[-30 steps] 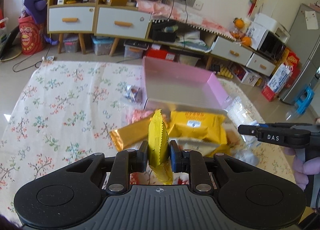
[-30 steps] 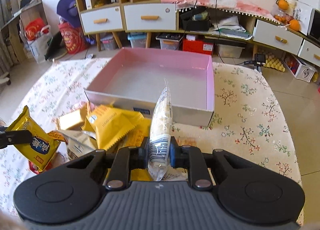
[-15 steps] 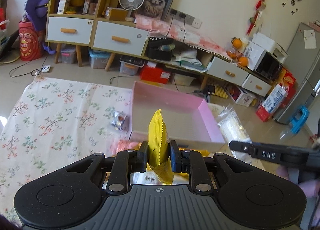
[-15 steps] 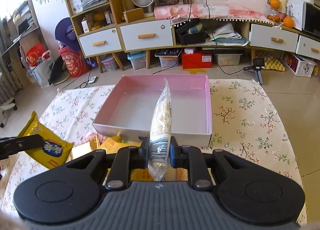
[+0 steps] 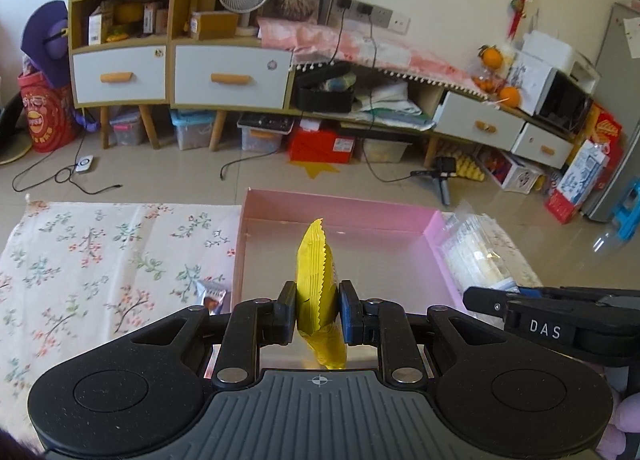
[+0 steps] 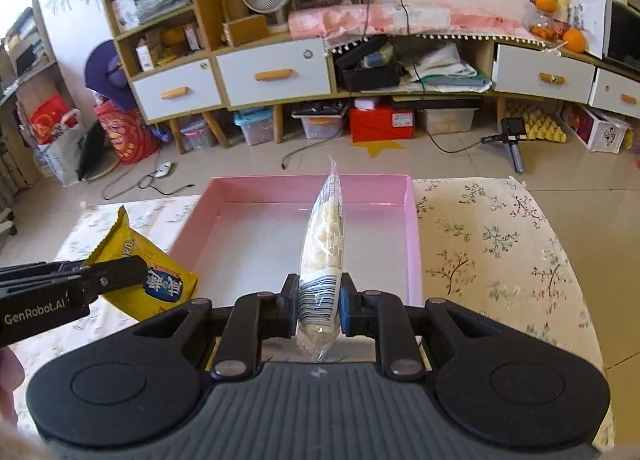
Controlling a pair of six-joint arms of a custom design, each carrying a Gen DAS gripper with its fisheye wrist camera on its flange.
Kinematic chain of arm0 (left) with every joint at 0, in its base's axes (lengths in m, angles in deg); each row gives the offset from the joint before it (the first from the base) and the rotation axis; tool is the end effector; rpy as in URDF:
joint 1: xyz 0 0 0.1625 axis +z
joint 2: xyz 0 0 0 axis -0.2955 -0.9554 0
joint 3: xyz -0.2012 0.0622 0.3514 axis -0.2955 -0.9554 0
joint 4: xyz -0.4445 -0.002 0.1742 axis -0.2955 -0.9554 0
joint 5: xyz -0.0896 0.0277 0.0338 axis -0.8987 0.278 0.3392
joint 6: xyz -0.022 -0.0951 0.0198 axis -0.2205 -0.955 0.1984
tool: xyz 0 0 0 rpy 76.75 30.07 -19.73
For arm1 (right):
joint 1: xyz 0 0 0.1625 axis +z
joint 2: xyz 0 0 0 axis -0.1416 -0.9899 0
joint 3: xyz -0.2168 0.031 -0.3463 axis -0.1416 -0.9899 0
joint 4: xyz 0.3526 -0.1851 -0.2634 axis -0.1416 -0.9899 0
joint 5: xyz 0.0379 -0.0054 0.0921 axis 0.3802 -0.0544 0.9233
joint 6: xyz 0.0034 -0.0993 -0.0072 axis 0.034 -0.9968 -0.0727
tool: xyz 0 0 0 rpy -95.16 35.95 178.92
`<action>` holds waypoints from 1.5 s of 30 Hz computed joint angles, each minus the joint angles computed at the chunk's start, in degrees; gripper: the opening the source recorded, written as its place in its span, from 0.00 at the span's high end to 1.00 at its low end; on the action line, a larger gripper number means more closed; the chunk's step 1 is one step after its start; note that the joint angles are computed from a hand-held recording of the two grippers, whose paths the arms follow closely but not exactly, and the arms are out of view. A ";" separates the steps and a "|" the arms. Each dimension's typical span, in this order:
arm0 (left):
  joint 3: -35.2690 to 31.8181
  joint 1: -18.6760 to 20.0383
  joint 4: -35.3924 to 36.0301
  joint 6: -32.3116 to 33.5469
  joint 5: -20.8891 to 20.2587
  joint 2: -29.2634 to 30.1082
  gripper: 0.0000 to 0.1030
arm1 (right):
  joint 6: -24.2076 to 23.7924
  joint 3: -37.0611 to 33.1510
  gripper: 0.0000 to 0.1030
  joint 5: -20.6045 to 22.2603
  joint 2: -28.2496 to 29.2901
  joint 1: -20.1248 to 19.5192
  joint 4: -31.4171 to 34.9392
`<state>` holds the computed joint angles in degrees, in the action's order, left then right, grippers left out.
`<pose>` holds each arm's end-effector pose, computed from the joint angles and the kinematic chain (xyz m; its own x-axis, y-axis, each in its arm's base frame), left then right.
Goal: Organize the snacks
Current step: 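Lift both held snacks and carry them over the pink box, then open the left gripper over the box while the right releases its bar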
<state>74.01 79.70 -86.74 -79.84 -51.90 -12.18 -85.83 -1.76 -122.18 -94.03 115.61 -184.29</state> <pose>-0.0912 -0.6302 0.2838 -0.8187 -0.1889 -0.5422 0.3231 0.6290 -0.7071 0.3221 -0.6997 0.0342 -0.7233 -0.4539 0.5204 -0.6624 0.6689 -0.3372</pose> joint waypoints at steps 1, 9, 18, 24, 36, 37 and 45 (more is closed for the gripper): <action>-0.86 0.62 -1.04 1.09 -0.09 1.06 0.81 | 0.25 -0.87 0.83 -0.46 0.67 -0.13 0.47; -6.12 4.01 -4.67 5.34 -0.46 7.13 0.81 | -0.79 -6.78 0.83 -3.80 5.99 -0.76 0.95; -9.84 5.31 -7.86 8.92 0.66 11.54 0.81 | -2.26 -10.52 0.83 -5.75 9.00 -0.73 1.01; -11.63 5.26 -9.02 11.76 2.14 13.15 0.78 | -2.08 -11.61 0.81 -6.72 9.72 -0.77 0.71; -8.91 4.13 -8.71 12.74 2.80 10.92 0.31 | -2.87 -8.67 0.40 -4.41 7.36 -0.55 -3.37; -8.32 3.81 -8.87 12.89 2.95 10.45 0.29 | -2.91 -8.30 0.37 -4.20 7.00 -0.51 -3.45; -4.21 1.59 -7.63 10.84 4.16 6.53 0.15 | -2.95 -4.91 0.25 -3.49 3.94 0.11 -4.39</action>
